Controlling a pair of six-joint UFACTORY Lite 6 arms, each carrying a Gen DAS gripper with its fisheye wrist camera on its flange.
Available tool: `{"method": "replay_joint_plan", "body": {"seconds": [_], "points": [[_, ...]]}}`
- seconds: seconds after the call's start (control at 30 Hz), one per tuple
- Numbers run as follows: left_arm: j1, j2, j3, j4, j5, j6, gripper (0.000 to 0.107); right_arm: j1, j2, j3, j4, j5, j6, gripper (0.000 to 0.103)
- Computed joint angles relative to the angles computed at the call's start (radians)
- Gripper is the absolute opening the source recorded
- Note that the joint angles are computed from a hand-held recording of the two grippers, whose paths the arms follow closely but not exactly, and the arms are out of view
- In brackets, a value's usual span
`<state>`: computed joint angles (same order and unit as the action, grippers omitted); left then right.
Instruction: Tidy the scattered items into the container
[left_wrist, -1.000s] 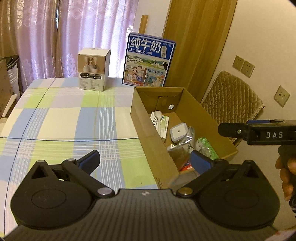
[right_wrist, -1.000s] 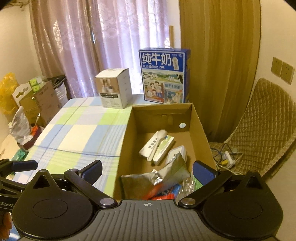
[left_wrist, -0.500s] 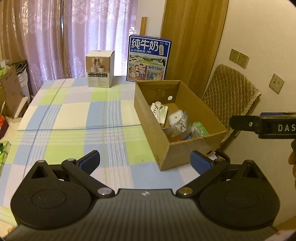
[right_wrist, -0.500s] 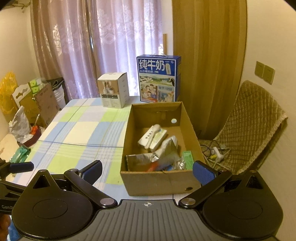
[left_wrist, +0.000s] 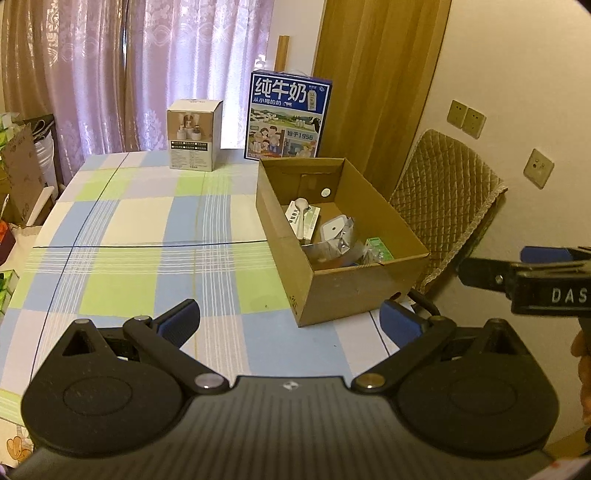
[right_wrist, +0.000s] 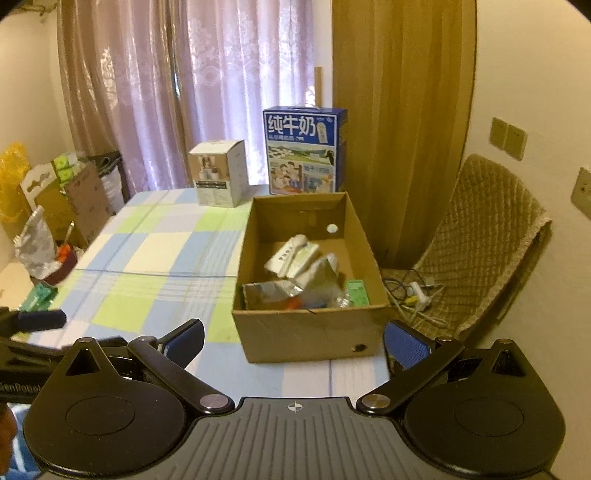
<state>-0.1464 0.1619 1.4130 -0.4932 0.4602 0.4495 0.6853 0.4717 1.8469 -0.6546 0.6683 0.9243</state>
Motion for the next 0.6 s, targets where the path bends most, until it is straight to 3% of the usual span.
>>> {"method": "replay_joint_plan", "body": {"seconds": [0.6], "points": [[-0.017,-0.029,-0.087,0.017,-0.031,0.018,0.102,0.038,-0.134,-0.207,-0.044,-0.012,0.119,0.101]]}}
